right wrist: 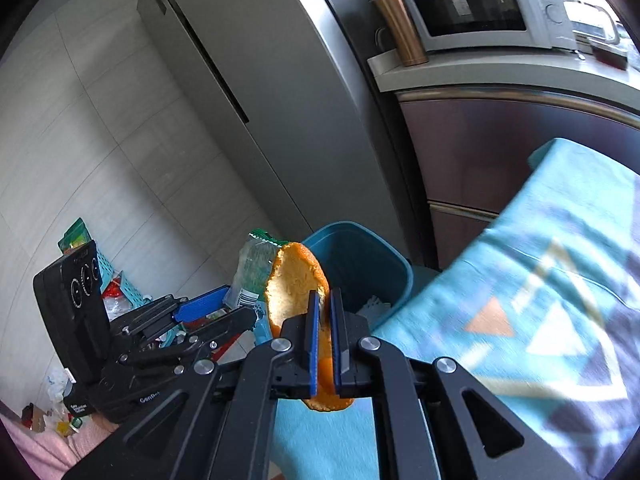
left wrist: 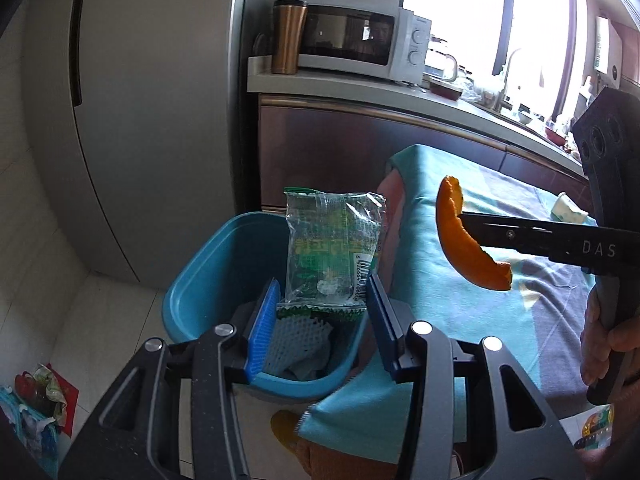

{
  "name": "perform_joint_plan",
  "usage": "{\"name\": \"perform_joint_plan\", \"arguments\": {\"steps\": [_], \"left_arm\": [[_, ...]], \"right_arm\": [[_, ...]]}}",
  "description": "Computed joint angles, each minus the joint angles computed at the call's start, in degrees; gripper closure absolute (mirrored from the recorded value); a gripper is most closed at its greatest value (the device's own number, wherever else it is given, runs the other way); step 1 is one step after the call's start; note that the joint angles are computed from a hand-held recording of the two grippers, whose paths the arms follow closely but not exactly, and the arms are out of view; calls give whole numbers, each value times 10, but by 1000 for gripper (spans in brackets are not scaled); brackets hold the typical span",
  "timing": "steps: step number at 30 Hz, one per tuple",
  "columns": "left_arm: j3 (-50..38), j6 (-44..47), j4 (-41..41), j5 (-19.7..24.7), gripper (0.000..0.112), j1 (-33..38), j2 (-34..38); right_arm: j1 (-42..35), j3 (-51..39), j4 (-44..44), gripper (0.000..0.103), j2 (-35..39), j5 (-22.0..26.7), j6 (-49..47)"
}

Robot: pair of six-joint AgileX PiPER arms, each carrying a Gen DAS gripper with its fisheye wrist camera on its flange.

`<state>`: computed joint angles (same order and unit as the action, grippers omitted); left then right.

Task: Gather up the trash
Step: 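Carry the orange peel over the teal bin with the right tool while the left tool carries the clear wrapper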

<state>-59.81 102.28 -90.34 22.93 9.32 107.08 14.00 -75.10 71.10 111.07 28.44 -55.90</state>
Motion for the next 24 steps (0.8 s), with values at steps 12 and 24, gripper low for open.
{"name": "perform_joint_plan", "arguments": {"steps": [12, 24], "left_arm": [[-81, -115, 109, -34, 68, 3, 72], [-175, -318, 287, -33, 65, -7, 155]], "right_arm": [[41, -259, -251, 98, 167, 68, 290], [53, -313, -339, 90, 209, 76, 396]]}}
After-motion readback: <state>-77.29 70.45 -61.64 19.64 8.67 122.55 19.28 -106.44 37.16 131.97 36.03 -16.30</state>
